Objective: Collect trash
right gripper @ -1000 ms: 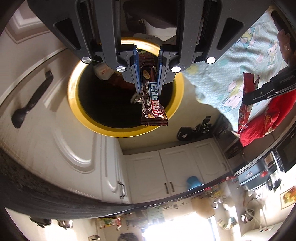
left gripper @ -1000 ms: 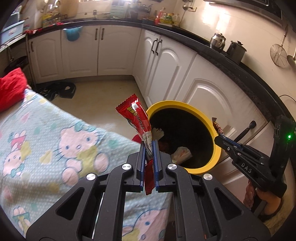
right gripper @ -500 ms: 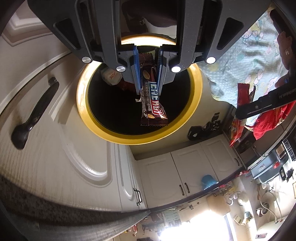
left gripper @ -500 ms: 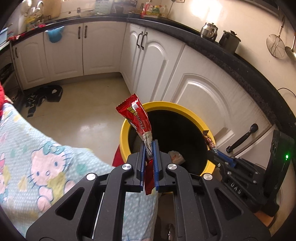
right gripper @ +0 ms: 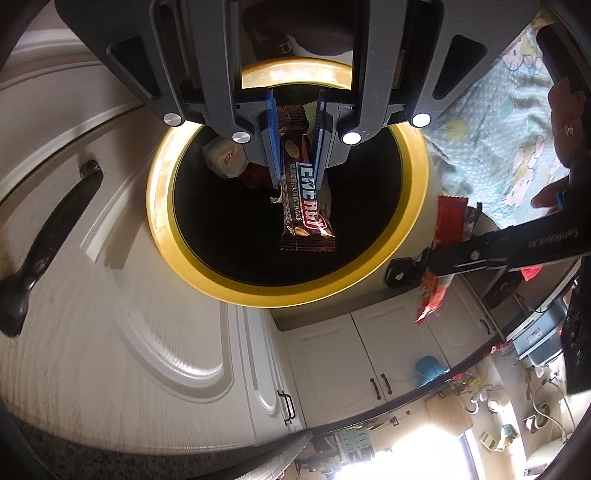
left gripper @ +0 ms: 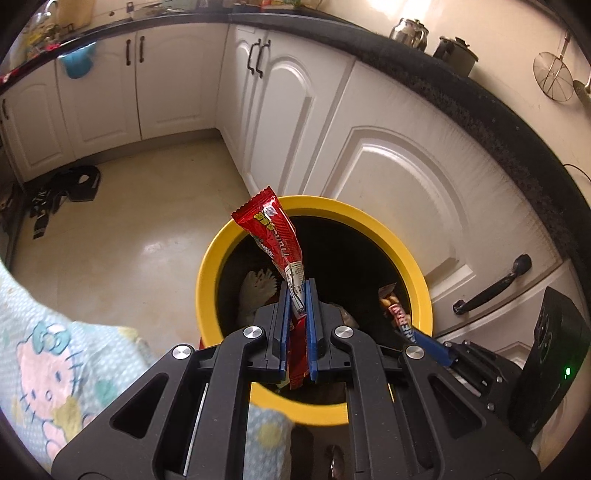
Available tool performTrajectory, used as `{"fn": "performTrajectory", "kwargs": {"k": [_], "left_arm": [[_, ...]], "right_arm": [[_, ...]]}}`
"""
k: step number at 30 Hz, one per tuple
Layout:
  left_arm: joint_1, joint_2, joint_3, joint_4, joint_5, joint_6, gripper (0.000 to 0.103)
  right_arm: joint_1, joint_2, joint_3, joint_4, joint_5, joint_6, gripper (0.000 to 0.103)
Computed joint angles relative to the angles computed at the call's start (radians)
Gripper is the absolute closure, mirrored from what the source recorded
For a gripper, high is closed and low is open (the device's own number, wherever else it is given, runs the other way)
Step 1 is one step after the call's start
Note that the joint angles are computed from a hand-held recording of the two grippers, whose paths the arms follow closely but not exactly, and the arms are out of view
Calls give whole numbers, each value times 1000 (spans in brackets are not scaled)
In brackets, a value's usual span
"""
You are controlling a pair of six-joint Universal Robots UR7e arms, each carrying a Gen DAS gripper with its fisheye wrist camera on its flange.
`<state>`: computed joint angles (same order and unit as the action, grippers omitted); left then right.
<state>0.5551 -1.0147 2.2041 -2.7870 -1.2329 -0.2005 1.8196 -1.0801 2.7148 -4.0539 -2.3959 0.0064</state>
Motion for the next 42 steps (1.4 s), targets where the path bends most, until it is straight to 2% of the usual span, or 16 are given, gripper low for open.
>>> {"fn": "performTrajectory", "kwargs": {"k": [13,20,30,39,42], "left_arm": [[33,84,-68,48,-27,12,99],[45,104,-87,61,-29,7,93],[46,92,-82,65,-5,2,63],[26,23,-38,70,62,0,29],[25,-8,-20,79,73,-7,22]], "right_arm": [[-40,62,-21,-27,20,-27,85],[-50,62,-23,-10,18,-14,82],[-44,59,-15,-7,-2,12,70],[1,49,-11,-4,-41,32,47],[20,40,-10,4,-60,38,41]]}}
